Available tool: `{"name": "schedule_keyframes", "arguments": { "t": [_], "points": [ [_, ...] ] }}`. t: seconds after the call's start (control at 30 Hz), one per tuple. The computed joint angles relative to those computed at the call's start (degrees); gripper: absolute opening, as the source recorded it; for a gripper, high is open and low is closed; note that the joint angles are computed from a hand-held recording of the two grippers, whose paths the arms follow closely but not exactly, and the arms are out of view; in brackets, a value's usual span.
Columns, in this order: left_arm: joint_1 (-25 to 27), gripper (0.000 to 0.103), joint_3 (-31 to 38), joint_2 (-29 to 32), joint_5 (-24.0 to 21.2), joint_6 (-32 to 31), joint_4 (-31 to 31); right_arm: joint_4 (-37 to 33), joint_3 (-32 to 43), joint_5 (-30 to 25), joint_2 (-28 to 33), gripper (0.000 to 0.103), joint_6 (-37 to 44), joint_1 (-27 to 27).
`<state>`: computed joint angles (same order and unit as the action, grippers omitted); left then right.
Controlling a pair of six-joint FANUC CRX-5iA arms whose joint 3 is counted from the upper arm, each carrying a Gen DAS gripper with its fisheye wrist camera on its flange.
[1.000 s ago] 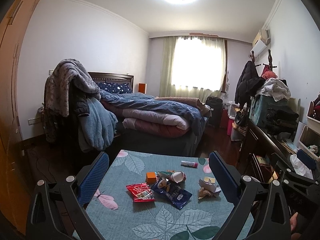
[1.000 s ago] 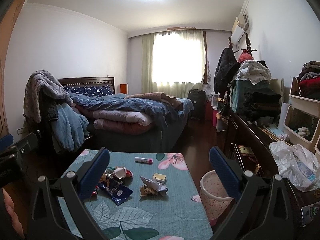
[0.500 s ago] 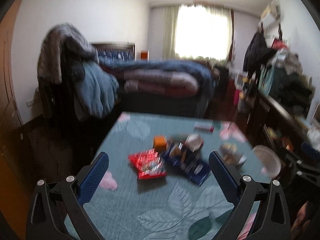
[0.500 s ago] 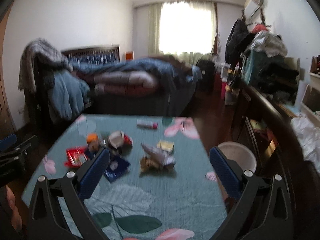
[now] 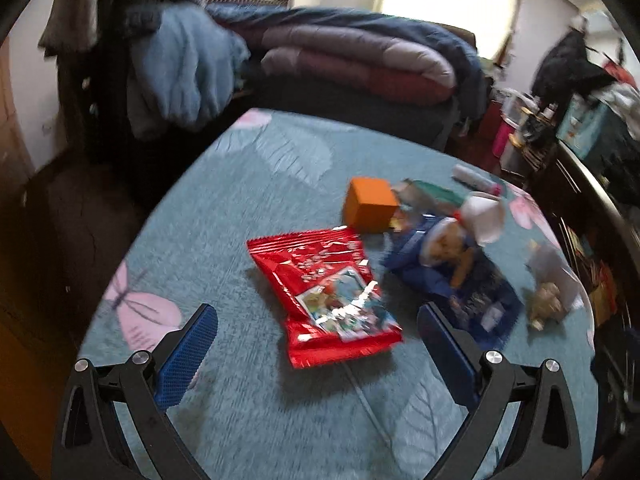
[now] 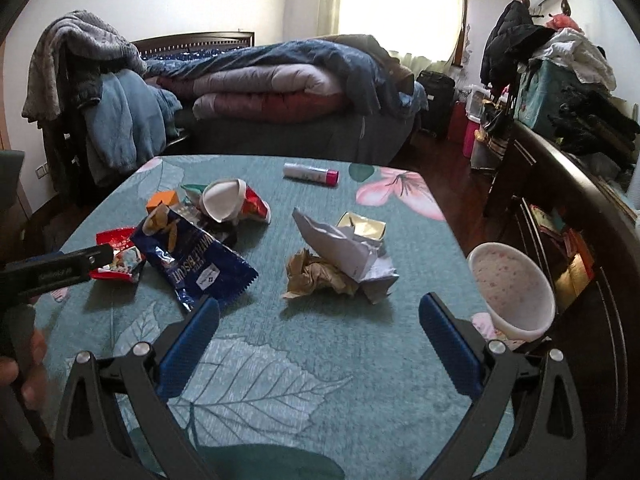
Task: Collect trash
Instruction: 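Grasp the red snack bag with the left tool while the right tool approaches the blue chip bag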
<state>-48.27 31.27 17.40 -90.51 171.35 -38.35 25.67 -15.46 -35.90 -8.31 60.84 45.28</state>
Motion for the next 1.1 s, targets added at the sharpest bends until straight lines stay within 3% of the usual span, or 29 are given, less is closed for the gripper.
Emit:
{"name": "schedule_keyframes", "arguments": {
  "t": [0.23, 0.3, 0.43, 0.53, 0.7, 0.87, 1.1],
  "points": [
    [1.8, 0.097, 0.1, 1.6, -0.4, 0.7, 1.4, -2.0, 1.7, -0.4, 1.6, 0.1, 2.7, 0.4],
    [2.0, 0.082, 0.8, 2.3, -0.7, -0.2, 1.4, -1.6, 1.9, -0.2, 1.9, 0.099, 2.7, 0.6],
    [2.0, 0.076, 1.8, 3.2, -0.8, -1.5, 1.2, -1.7, 2.7, -0.4, 2.7, 0.099, 2.6, 0.8],
    [2.1, 0.06, 1.2, 2.8, 0.7, -1.7, 0.5, -3.6, 4.0, -0.4, 3.5, 0.099, 4.2, 0.8],
    [2.4, 0.013, -1.7, 0.8, 5.8, -1.1, 0.6, -9.4, 8.0, -1.5, 5.9, 0.099, 9.4, 1.0],
    [1.2, 0.009, -3.1, -0.4, 7.3, 0.6, -1.6, -16.8, 12.7, -3.6, 8.5, 0.099, 15.2, 0.9],
    [-2.1, 0.008, -5.4, -3.9, 5.9, 5.1, -6.6, -26.7, 19.4, -7.7, 12.5, 0.099, 21.7, 0.4]
  ]
}}
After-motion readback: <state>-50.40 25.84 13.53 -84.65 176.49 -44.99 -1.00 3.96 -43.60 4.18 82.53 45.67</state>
